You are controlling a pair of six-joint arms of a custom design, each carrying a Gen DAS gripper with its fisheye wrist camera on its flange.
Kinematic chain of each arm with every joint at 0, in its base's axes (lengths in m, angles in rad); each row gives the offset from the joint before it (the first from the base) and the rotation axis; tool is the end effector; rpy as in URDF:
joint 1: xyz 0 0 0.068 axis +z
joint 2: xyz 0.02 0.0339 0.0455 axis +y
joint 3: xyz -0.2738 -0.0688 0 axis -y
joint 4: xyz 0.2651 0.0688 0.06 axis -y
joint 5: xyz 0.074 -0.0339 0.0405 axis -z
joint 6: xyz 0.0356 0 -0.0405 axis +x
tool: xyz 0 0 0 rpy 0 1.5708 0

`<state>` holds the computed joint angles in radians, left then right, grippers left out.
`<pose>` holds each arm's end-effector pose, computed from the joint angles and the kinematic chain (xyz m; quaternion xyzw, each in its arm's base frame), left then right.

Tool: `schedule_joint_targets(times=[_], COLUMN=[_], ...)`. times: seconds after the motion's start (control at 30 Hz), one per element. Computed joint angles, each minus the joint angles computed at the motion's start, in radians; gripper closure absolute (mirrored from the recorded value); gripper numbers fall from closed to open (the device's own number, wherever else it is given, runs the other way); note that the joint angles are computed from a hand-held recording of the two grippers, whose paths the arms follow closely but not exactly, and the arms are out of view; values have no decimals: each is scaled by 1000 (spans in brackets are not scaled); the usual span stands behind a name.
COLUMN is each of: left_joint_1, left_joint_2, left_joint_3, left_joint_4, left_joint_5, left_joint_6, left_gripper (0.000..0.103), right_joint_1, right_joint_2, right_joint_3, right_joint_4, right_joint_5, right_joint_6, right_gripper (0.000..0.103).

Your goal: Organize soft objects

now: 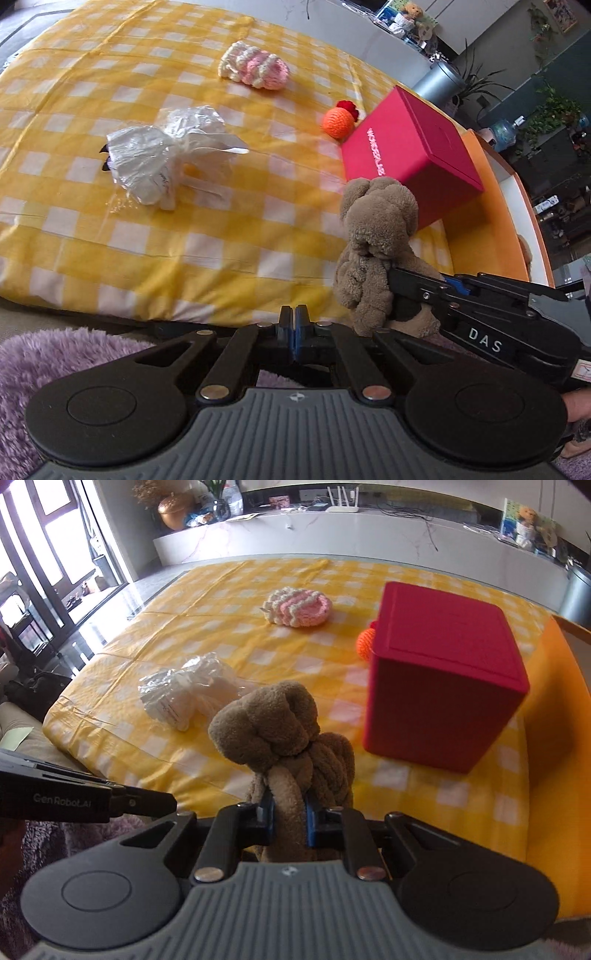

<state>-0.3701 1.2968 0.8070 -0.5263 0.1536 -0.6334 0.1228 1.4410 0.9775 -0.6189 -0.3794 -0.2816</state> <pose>0.2456 -0.1011 0.2125 -0.1051 0.9534 -0.1960 0.2039 0.2949 0.0497 0.2256 -0.2360 0.9244 0.1636 0.2512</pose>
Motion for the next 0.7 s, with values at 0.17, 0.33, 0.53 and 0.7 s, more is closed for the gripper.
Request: schedule_joint_targets(times=[0.17, 0.33, 0.53, 0.7], left_joint_1=[-41, -15, 56, 89], left_joint_2=[-57, -90, 37, 170], left_joint_3=[-2, 14, 117, 174], left_joint_4=[-28, -51, -57, -23], left_joint_5=[-65, -237, -368, -391], left_joint_6=[28, 171, 548, 720], left_gripper=[74, 33, 26, 24], right_joint_1=[-64, -76, -17, 28], right_joint_2=[-4, 13, 61, 131], right_joint_3=[-31, -28, 14, 63], right_joint_4=[23, 39, 71, 97], right_joint_5=[-23, -62, -83, -55], right_joint_6=[42, 72, 103, 182], right_gripper=[89, 89, 89, 89])
